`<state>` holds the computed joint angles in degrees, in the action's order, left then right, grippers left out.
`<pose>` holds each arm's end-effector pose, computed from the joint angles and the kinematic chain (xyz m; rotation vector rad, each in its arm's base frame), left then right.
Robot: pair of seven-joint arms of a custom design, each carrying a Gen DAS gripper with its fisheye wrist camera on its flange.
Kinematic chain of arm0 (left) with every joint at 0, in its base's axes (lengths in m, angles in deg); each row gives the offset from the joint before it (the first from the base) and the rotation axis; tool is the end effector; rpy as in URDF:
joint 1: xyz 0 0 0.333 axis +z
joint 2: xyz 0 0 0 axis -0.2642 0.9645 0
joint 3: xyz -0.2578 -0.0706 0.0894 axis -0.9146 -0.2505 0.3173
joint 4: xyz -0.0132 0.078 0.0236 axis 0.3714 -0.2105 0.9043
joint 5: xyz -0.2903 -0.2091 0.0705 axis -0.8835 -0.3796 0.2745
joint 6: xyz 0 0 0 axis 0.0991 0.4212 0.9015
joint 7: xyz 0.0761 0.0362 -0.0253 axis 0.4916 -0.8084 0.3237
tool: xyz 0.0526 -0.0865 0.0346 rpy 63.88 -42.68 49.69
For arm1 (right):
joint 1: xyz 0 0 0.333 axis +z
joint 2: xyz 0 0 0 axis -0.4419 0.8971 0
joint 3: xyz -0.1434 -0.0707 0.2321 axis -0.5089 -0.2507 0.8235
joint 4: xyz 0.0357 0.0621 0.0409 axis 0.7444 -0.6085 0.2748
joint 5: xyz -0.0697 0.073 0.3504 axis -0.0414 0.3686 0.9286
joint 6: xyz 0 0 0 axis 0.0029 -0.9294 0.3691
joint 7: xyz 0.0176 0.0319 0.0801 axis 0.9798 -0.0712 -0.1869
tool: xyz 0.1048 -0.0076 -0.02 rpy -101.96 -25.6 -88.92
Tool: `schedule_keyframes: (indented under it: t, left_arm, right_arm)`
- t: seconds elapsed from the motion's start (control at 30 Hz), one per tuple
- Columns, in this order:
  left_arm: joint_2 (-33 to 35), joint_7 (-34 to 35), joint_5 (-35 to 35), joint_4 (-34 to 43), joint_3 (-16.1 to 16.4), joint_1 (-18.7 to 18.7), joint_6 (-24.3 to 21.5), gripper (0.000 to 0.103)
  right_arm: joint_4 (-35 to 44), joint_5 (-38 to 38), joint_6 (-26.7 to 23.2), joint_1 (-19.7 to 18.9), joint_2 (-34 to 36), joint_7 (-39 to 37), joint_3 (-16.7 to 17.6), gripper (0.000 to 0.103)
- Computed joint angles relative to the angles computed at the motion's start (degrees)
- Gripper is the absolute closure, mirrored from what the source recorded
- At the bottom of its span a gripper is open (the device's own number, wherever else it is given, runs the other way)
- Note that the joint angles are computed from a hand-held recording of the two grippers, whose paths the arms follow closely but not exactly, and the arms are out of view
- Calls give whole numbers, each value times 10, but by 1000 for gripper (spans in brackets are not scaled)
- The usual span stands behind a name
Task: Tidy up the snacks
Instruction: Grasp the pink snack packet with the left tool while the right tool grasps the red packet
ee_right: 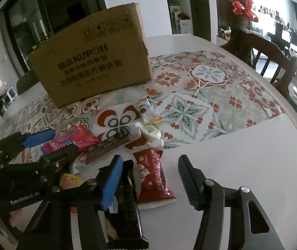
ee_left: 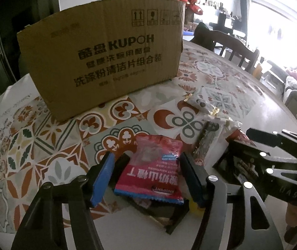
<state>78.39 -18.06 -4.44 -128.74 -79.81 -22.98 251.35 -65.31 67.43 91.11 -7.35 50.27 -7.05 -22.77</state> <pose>0.5478 -0.1777 0.4094 -1.8007 1.8420 -0.6621 0.5746 0.2409 0.4057 -1.9792 1.4408 -0.3267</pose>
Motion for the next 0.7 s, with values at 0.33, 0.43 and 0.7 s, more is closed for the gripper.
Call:
schedule_keyframes:
  t: [0.33,0.43,0.7]
  left_arm:
    - [7,2,-12,3,1,-5,-7,57]
    - [8,-18,8,6,5,-9,-11,58]
    - [-29,-91,80,-9,3,-12,-24,59]
  right_arm:
    - [0,16,-1,-6,0,-27,9,73]
    - [-1,17,-1,-5,-2,-28,8,77]
    - [-18,42,6,-11,-20,-44,15,79]
